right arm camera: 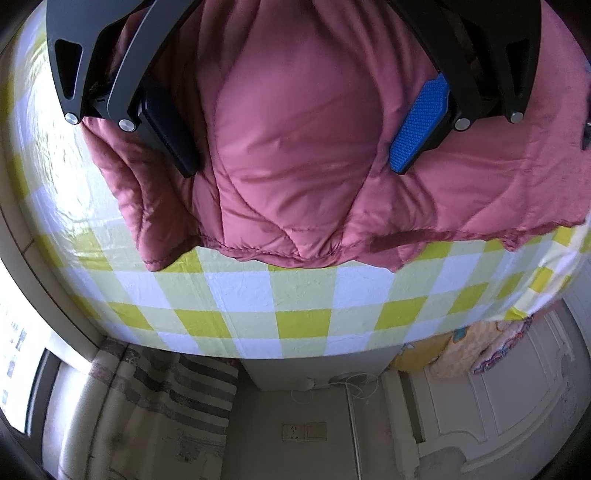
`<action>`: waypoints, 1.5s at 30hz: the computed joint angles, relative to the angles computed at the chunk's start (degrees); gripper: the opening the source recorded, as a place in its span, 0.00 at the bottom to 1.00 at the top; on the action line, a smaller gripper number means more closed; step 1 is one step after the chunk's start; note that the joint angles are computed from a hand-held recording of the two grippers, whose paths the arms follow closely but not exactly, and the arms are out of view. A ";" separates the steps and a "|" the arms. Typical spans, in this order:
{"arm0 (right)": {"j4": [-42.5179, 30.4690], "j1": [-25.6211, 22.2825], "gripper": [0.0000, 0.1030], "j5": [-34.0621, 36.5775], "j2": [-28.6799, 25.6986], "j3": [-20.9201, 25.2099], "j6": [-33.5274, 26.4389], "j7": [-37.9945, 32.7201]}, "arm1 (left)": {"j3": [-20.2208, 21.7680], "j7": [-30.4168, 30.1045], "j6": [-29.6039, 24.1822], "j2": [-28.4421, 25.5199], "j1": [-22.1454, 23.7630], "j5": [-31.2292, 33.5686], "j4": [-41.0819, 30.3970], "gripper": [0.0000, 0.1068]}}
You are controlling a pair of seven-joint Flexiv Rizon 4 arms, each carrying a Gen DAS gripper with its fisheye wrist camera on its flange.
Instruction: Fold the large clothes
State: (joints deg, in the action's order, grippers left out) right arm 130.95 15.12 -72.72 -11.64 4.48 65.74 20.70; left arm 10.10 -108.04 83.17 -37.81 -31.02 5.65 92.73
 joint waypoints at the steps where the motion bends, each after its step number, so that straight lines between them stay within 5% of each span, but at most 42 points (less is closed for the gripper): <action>1: 0.92 0.55 0.96 -4.27 1.68 -1.04 1.08 4.47 | -0.16 0.13 0.10 0.01 0.18 0.00 0.06 0.95; 3: 1.03 -1.16 0.96 -18.54 4.26 -0.48 4.15 15.67 | 0.16 -0.11 0.03 -0.01 -0.10 0.04 0.00 0.95; 5: 0.13 -1.03 0.96 -22.85 4.96 1.84 3.49 17.02 | 0.22 -0.15 -0.04 -0.03 -0.13 0.13 -0.06 0.95; 10: -4.17 6.16 0.96 -10.27 -3.30 5.37 -3.27 -0.99 | 0.26 -0.48 0.42 0.27 -0.14 0.29 0.47 0.95; 15: -3.07 6.60 0.96 -9.64 -2.10 3.66 -1.56 -0.01 | 0.35 -0.45 0.44 0.43 -0.24 0.02 0.71 0.95; 22: 10.12 1.25 0.96 -8.45 10.82 4.20 -7.31 14.47 | 0.16 -0.38 0.67 0.34 -0.07 -0.07 0.68 0.95; 25: 12.12 -2.69 0.96 -17.69 10.82 2.36 -1.54 21.15 | 0.15 -0.32 0.79 0.36 -0.08 -0.16 0.76 0.95; 31: 10.70 -0.13 0.96 -6.80 10.63 5.79 -7.96 14.19 | 0.20 -0.21 0.76 0.32 -0.09 -0.15 0.72 0.95; 38: 8.28 0.98 0.96 -20.90 11.73 5.76 -3.12 18.97 | 0.15 -0.15 0.79 0.26 -0.05 -0.27 0.64 0.95; 42: 4.33 3.85 0.96 -11.97 4.10 7.42 -4.30 5.17 | 0.23 -0.18 0.79 0.29 -0.14 -0.22 0.71 0.95; 45: 4.59 5.09 0.96 -14.74 3.93 5.89 -4.47 8.24 | -0.06 -0.06 1.04 0.19 0.12 -0.48 0.64 0.95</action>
